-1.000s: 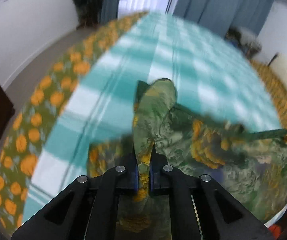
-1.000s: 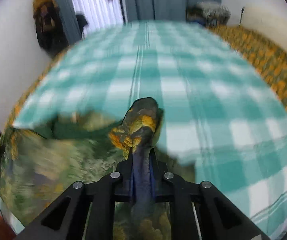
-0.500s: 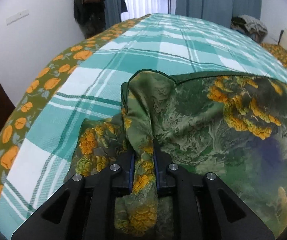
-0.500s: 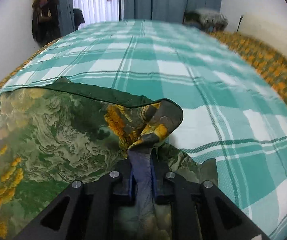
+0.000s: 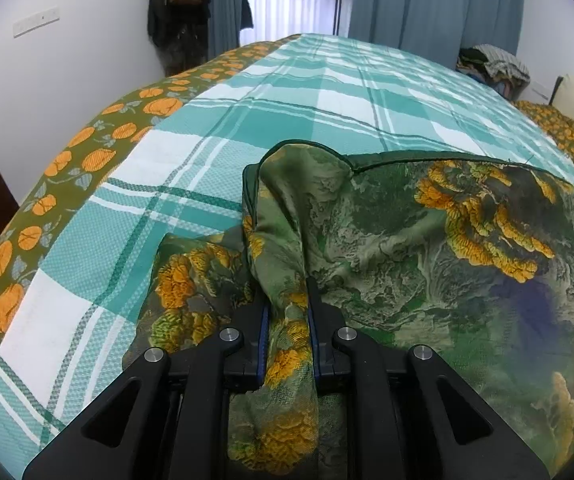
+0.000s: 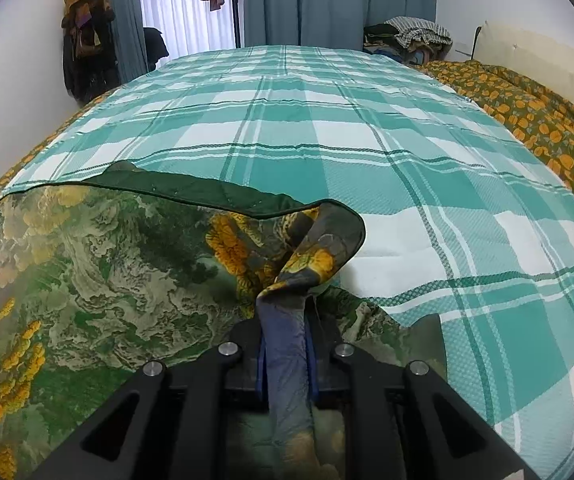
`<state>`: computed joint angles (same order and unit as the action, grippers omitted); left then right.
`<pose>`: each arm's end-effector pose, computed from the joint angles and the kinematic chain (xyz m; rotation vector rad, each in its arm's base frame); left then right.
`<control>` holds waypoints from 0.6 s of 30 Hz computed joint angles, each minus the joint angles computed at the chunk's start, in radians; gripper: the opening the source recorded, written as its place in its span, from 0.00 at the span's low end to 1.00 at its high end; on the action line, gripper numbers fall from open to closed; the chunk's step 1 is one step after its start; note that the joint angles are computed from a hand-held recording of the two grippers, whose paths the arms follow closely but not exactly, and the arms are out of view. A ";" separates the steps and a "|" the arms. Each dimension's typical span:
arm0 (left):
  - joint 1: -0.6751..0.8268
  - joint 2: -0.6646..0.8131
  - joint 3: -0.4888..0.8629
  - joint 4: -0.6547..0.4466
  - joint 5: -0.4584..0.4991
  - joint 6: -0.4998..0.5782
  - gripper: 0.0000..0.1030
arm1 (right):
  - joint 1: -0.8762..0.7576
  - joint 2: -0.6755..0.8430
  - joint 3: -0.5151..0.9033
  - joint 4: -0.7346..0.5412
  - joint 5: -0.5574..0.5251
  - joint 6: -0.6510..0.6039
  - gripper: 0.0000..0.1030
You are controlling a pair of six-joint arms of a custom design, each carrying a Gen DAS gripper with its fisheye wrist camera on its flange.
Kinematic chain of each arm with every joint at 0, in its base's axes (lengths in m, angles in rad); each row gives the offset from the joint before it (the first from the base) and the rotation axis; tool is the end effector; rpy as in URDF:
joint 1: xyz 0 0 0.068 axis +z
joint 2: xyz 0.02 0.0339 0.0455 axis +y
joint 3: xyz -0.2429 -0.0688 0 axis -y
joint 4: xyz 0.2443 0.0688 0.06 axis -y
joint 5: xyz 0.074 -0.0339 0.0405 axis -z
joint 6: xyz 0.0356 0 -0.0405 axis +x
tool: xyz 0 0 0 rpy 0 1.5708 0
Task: Fold large clothes
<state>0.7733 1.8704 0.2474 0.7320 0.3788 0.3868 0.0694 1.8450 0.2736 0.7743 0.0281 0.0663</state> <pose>0.1567 0.1346 0.0152 -0.2980 2.3610 0.0795 0.2217 0.0144 0.0246 0.0099 2.3677 0.0322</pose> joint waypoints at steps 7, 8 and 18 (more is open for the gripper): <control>-0.005 0.003 -0.007 0.017 -0.014 0.005 0.14 | -0.043 0.013 -0.005 0.023 -0.072 0.006 0.16; -0.007 0.002 -0.008 0.019 -0.017 0.004 0.14 | -0.048 0.014 -0.006 0.026 -0.082 0.007 0.16; -0.013 -0.124 0.001 -0.140 -0.039 0.015 0.31 | -0.112 -0.019 -0.002 -0.023 -0.175 0.014 0.18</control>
<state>0.7601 1.7464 0.2484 0.5923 0.3394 0.4023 -0.0421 1.8261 0.2713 0.7515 -0.1470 0.0806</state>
